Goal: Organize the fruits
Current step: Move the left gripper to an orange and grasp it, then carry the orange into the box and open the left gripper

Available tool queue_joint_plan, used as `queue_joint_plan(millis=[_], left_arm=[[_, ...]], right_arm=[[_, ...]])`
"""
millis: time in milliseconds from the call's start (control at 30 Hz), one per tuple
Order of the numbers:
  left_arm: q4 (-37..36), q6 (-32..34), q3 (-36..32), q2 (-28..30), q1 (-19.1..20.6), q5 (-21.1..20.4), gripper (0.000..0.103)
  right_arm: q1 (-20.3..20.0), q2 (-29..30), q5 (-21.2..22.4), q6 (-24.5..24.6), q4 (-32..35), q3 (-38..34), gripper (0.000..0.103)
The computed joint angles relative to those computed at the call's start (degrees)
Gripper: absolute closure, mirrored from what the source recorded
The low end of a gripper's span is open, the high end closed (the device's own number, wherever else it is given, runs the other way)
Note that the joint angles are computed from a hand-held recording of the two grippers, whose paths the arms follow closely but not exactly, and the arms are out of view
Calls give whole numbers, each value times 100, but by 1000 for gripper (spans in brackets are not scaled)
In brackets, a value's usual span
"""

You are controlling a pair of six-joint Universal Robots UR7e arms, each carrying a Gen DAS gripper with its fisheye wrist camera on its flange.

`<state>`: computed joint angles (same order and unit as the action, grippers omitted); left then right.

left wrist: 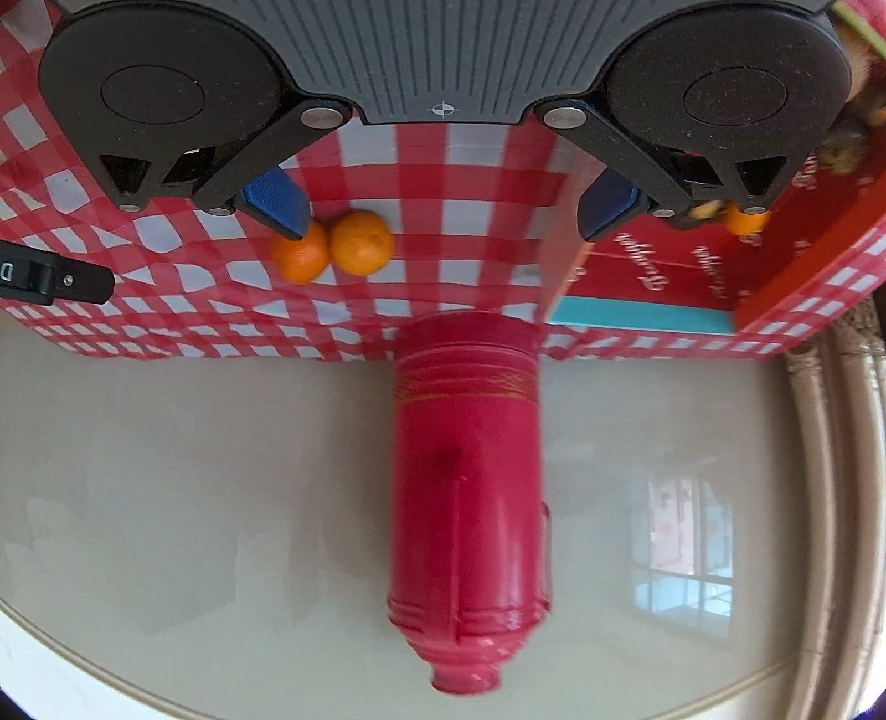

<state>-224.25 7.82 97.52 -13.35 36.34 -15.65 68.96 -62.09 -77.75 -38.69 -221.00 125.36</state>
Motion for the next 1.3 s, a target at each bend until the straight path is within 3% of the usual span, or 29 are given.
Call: queue_joint_plan(millis=[167, 233, 300, 600, 1000, 1067, 1100, 1300], left_arm=[[718, -340, -268, -11, 240, -202, 3], [1169, -680, -274, -91, 341, -320, 19], [1525, -921, -291, -151, 436, -467, 22], [1833, -758, -738, -8, 690, -889, 23], [1647, -286, -1222, 173, 850, -1154, 26], [1670, -313, -1235, 168, 866, -1177, 46], [1894, -458, -1183, 110, 885, -1231, 63], [2032, -665, -1088, 42, 885, -1295, 63]], right_arm=[[48, 95, -184, 33, 173, -183, 29], [73, 152, -239, 22, 215, -264, 29], [92, 194, -273, -13, 254, -330, 28], [197, 346, -414, 21, 503, -671, 27], [216, 444, -534, 168, 666, -944, 26], [218, 447, -520, 175, 651, -942, 24], [219, 449, -515, 170, 643, -941, 22], [168, 387, -424, 236, 571, -835, 21]])
